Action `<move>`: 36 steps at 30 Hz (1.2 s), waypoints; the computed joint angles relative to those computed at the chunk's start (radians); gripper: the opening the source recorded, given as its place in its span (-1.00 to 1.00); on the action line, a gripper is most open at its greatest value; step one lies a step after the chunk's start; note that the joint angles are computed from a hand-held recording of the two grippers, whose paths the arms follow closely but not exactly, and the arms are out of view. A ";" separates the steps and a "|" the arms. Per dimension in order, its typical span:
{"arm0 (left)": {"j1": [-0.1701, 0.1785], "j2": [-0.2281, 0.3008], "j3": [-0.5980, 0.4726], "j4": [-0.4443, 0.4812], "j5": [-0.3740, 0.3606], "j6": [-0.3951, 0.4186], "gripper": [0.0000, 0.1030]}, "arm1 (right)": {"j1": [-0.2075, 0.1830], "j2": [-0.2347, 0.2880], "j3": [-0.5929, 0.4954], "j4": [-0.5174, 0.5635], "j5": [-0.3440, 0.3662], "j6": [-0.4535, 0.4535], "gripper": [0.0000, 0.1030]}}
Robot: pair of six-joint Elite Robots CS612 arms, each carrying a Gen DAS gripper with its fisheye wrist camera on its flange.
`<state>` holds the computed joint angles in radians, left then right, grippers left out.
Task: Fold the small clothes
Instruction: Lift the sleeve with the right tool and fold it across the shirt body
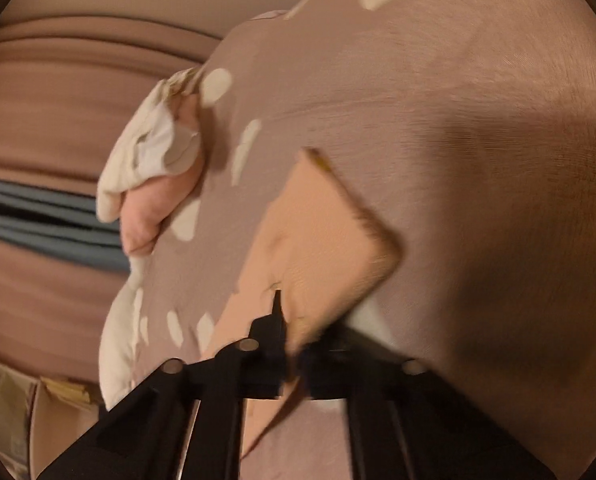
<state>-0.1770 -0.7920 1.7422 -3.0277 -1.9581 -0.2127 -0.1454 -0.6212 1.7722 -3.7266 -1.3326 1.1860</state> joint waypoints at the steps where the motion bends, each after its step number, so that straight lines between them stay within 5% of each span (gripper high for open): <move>1: 0.001 0.000 0.002 -0.002 0.002 -0.001 0.99 | 0.002 -0.004 0.000 0.008 -0.006 -0.013 -1.00; 13: 0.025 -0.023 0.043 -0.035 0.045 -0.049 0.99 | 0.080 -0.115 -0.017 0.175 -0.153 -0.353 -0.99; 21: 0.072 -0.037 0.075 -0.061 0.054 -0.143 0.99 | 0.211 -0.159 -0.137 0.373 -0.287 -0.725 -0.99; 28: 0.135 -0.046 0.107 -0.123 0.046 -0.209 0.99 | 0.337 -0.103 -0.327 0.519 -0.383 -0.958 -0.99; 36: 0.193 -0.039 0.115 -0.161 0.060 -0.272 0.99 | 0.493 0.047 -0.542 0.663 -0.543 -1.307 -1.00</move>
<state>0.0160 -0.8305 1.8577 -3.1890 -1.8979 -0.4843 0.3474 -0.5747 1.2301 -3.0640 -1.8752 -0.1207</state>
